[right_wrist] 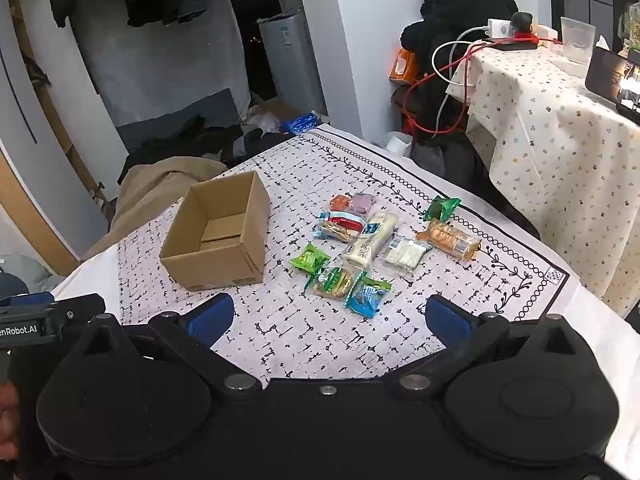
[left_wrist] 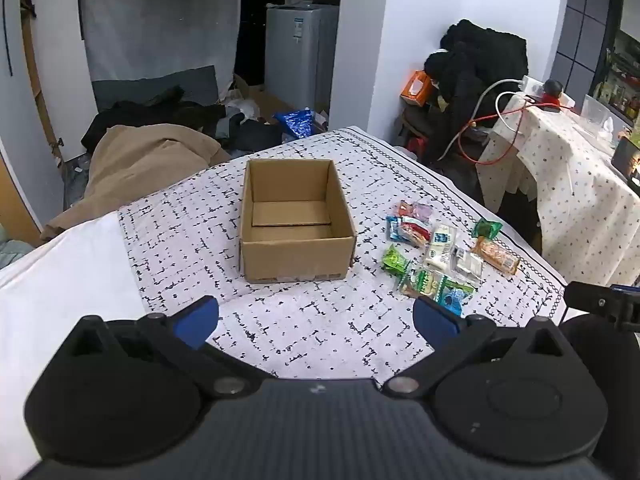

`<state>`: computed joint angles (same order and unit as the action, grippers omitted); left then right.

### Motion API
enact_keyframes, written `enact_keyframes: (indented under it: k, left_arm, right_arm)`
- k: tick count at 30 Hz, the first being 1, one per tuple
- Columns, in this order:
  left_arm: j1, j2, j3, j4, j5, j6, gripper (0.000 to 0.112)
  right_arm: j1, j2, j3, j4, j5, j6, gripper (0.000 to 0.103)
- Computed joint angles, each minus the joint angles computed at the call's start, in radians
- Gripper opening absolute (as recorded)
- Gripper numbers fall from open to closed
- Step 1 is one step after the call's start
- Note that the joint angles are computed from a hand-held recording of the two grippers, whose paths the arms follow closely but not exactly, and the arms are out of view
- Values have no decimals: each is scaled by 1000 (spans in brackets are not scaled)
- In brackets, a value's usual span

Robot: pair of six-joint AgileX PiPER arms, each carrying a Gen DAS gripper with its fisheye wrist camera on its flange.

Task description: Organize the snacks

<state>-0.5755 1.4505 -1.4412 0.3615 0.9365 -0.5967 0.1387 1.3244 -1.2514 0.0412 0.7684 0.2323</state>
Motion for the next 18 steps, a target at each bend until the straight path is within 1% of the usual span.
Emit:
enact_keyframes:
  k: [1, 6, 7, 9, 10, 14, 15, 18]
  left_arm:
    - [-5, 7, -11, 11, 21, 1, 103]
    - [1, 18, -20, -4, 27, 3, 103]
    - [-43, 16, -10, 27, 31, -39, 103]
    - [-68, 21, -9, 52, 35, -66, 103]
    - [-50, 18, -16, 27, 33, -38, 103]
    - [-41, 16, -9, 10, 15, -27, 103]
    - [-25, 5, -8, -14, 11, 3, 103]
    - [-24, 4, -7, -21, 9, 8, 103]
  right_arm:
    - [3, -1, 0, -9, 1, 8, 103]
    - [2, -1, -4, -10, 8, 3, 103]
    - [1, -1, -5, -8, 9, 1, 103]
    - [-4, 6, -5, -6, 4, -5, 103]
    - [-2, -1, -8, -15, 8, 3, 103]
    - [-8, 1, -9, -2, 8, -10, 103]
    - [-7, 2, -11, -4, 10, -9, 103]
    - [0, -3, -2, -13, 7, 3, 103]
